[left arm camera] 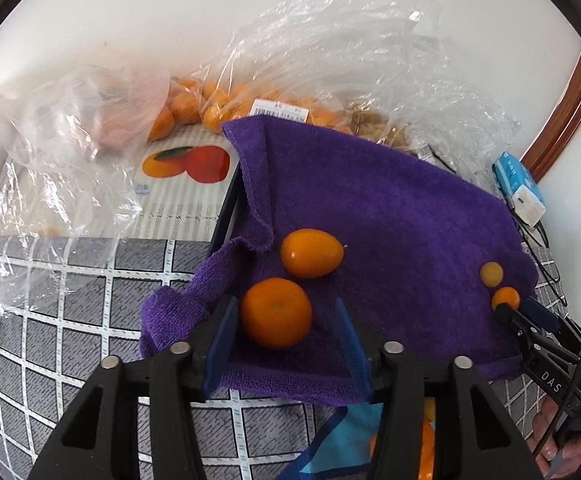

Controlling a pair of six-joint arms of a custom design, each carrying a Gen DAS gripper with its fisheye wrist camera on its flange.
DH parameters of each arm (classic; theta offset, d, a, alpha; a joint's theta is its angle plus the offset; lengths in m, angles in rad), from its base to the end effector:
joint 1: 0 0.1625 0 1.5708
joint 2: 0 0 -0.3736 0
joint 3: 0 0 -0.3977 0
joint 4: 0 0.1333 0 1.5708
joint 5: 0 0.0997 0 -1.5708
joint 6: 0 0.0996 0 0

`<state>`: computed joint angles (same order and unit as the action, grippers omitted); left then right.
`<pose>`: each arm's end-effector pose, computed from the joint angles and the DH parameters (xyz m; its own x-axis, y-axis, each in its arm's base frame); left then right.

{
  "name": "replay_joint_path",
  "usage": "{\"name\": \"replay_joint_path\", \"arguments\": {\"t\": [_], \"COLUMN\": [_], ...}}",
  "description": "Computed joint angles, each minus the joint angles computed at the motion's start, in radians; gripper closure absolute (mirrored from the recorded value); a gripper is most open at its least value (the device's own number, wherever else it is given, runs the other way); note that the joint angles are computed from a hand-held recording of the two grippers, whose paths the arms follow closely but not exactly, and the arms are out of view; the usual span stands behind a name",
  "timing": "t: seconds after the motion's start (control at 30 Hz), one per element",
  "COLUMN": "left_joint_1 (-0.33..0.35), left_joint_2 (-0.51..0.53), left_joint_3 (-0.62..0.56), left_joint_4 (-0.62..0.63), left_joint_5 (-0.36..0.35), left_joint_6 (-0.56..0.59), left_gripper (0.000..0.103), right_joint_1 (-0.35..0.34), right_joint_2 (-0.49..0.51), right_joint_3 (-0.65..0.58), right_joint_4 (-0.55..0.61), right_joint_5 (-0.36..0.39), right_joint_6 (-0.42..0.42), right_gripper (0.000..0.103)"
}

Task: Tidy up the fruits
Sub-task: 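Withdraw both open grippers from the towel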

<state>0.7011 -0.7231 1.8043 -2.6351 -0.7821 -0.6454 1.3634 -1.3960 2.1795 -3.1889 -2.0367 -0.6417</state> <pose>-0.3007 -0.5207 -0.0131 -0.8154 0.0484 -0.5768 0.3424 0.8438 -0.4132 -0.0121 -0.4876 0.2639 -0.7282 0.0150 0.6852 -0.3715 0.8315 -0.4131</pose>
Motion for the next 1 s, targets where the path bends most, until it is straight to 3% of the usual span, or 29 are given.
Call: {"name": "replay_joint_path", "arguments": {"t": [0.23, 0.5, 0.7, 1.0], "left_joint_1": [-0.06, -0.141, -0.174, -0.205], "left_joint_2": [-0.088, -0.212, -0.297, -0.388], "left_joint_3": [0.102, 0.244, 0.337, 0.435], "left_joint_4": [-0.04, -0.021, 0.007, 0.074], "left_joint_5": [0.043, 0.111, 0.109, 0.092], "left_joint_6": [-0.047, -0.131, -0.214, -0.338], "left_gripper": [0.047, 0.047, 0.047, 0.047], "right_joint_1": [0.04, 0.088, 0.093, 0.101], "right_joint_2": [-0.07, -0.142, -0.237, -0.289], "right_joint_3": [0.056, 0.159, 0.211, 0.306], "right_joint_4": [-0.01, -0.111, -0.001, 0.006], "right_joint_5": [-0.017, -0.051, -0.014, 0.009], "right_joint_6": [0.026, 0.008, 0.08, 0.04], "right_gripper": [0.038, 0.038, 0.038, 0.047]}}
